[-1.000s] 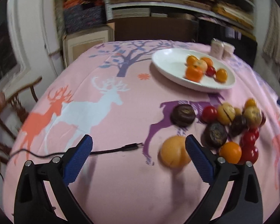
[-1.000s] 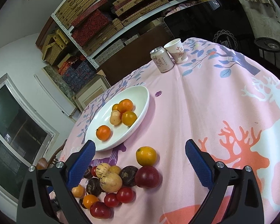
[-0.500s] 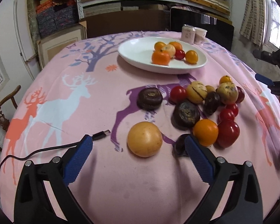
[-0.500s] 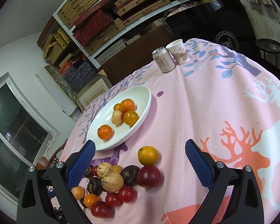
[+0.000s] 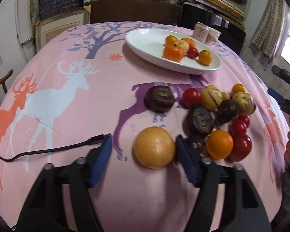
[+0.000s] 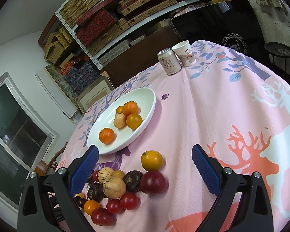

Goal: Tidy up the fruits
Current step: 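Close the left tool on the yellow round fruit, then grasp the pale speckled round fruit with the right tool while the left tool holds the yellow fruit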

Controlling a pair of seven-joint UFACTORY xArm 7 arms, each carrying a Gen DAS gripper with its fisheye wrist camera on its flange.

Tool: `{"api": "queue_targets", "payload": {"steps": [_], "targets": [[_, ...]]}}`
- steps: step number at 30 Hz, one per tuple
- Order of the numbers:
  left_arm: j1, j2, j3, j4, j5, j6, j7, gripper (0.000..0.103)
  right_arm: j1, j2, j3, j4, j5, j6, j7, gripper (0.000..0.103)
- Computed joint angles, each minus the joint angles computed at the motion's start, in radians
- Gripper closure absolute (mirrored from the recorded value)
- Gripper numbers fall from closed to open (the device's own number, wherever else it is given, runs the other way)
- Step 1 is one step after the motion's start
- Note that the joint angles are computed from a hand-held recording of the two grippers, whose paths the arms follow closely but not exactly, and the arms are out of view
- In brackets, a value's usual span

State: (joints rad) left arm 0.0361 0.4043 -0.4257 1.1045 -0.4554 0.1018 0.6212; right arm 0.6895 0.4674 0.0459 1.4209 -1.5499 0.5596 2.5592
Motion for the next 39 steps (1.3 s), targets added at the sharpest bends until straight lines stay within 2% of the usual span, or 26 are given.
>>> {"api": "queue_targets", "payload": {"steps": [3,6,8,10,14,16,17,21,26,30,32,36,39], "targets": [[-0.002,-0.007,-0.011,-0.017,0.011,-0.027,0.018,0.057,-0.001,0.000,-0.001,-0.002,0.003,0.002,-0.001,0.005],[0.023,-0.002,-0.033,-0.010,0.006,-0.010,0.022,0.056,-0.003,0.000,-0.001,-0.003,0.005,-0.002,-0.002,0.005],[0.081,0.004,-0.082,0.002,-0.038,0.030,0.058,0.056,-0.004,0.002,0.000,-0.002,0.013,-0.002,-0.013,0.005],[0.106,-0.003,-0.101,-0.003,-0.094,0.038,0.097,0.056,-0.001,0.000,-0.001,-0.003,0.013,-0.001,-0.012,0.005],[0.058,-0.041,-0.063,-0.055,-0.115,-0.035,0.121,0.060,0.000,0.007,-0.003,0.007,0.008,-0.007,-0.020,0.005],[0.054,-0.049,-0.059,-0.066,-0.107,-0.049,0.118,0.062,0.001,0.016,0.000,0.021,0.027,-0.007,-0.067,0.005],[0.055,-0.048,-0.060,-0.064,-0.104,-0.044,0.116,0.062,0.003,0.022,0.002,0.031,0.048,-0.003,-0.104,0.005],[-0.016,-0.050,0.012,-0.065,-0.035,-0.041,0.064,0.062,0.019,0.079,0.008,0.107,0.180,-0.004,-0.342,0.005],[0.024,-0.046,-0.026,-0.067,-0.028,-0.039,0.062,0.062,0.102,0.198,0.011,0.291,0.334,0.156,-0.734,0.005],[0.035,-0.043,-0.036,-0.063,-0.027,-0.035,0.061,0.062,0.146,0.264,-0.009,0.389,0.413,0.213,-0.886,0.009],[0.036,-0.041,-0.036,-0.062,-0.026,-0.035,0.060,0.062,0.157,0.284,-0.023,0.416,0.446,0.216,-0.930,0.021],[0.036,-0.041,-0.037,-0.062,-0.024,-0.036,0.058,0.062,0.168,0.329,-0.038,0.476,0.531,0.215,-1.026,0.035],[0.037,-0.041,-0.038,-0.062,-0.023,-0.036,0.057,0.062,0.180,0.342,-0.062,0.489,0.575,0.194,-1.056,0.045]]}}
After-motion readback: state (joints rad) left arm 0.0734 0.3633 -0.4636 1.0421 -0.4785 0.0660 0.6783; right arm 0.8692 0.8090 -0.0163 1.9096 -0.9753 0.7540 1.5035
